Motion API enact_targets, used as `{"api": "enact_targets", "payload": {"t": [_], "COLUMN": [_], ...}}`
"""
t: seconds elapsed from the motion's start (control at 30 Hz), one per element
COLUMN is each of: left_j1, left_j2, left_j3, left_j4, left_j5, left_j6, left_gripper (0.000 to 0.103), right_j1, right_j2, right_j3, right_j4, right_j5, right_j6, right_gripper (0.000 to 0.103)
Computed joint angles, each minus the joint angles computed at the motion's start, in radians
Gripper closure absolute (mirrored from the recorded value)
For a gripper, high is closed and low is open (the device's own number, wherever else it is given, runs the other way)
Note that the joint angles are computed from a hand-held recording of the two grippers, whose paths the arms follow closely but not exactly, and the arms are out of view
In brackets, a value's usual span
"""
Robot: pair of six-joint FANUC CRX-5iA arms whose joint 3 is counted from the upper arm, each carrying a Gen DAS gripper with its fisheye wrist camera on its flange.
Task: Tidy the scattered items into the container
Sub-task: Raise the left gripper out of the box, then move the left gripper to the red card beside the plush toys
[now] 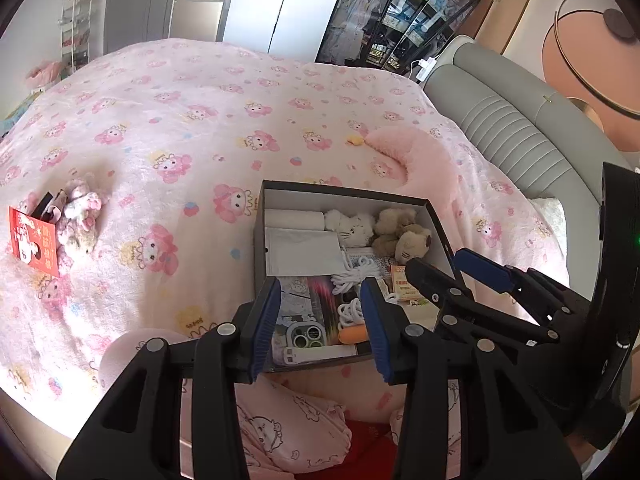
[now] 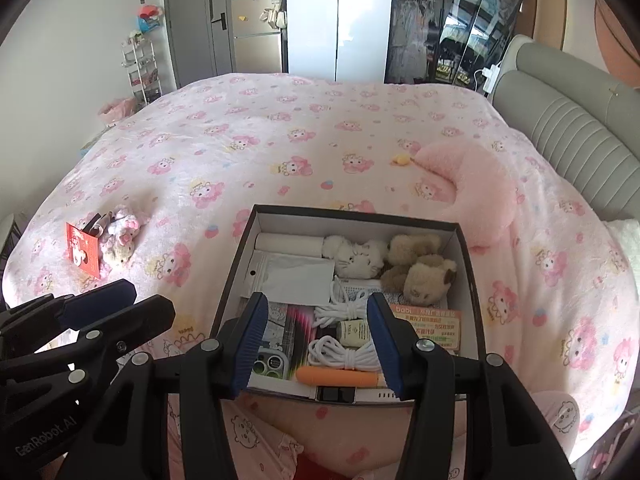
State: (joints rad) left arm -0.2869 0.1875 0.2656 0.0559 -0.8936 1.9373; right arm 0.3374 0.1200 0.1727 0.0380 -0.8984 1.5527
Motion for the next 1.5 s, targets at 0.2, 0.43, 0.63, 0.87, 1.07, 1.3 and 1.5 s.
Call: {"api": "enact_targets", "payload": {"t": [0.2, 0.43, 0.63, 0.87, 1.07, 1.3, 1.5], "left_j1": [0.016, 0.047, 0.101, 0.22, 0.361, 0.517, 0.577], "left_j2": [-0.032, -0.069, -0.128, -0.231, -0.301, -0.298, -0.231], "left_j3": [-0.021, -0.081, -0.175, -0.324, -0.505, -0.597, -0.602], "left_j4": [-0.017, -0.013, -0.013, -0.011, 0.084, 0.15, 0.035], "left_j5": [0.003, 0.006, 0.043, 0.094, 0.216, 0.3, 0.331], "left_j6": [0.02, 0.048, 0.098, 0.157, 0.135, 0.07, 0.161], "left_gripper": [0.062, 0.062, 0.062, 0.062, 0.063, 0.063, 0.062], "right_j1": [-0.01, 0.015, 0.04, 0.122, 0.221, 0.292, 0.327], "right_j2": [0.018, 0.037, 0.072, 0.183, 0.305, 0.484, 0.696], "right_j3": [0.064, 0.085, 0.126, 0.266, 0.391, 0.594, 0.829], "right_j4": [-0.107, -0.144, -0.22, -0.306, -0.284, -0.349, -0.402], "right_j5": [-0.049, -0.086, -0.116, -0.227, -0.304, -0.388, -0.503], "right_j6": [0.061, 0.089, 0.104, 0.192, 0.208, 0.112, 0.06], "right_gripper": [0.055, 0.055, 0.056, 0.058, 0.062, 0.062, 0.062]}}
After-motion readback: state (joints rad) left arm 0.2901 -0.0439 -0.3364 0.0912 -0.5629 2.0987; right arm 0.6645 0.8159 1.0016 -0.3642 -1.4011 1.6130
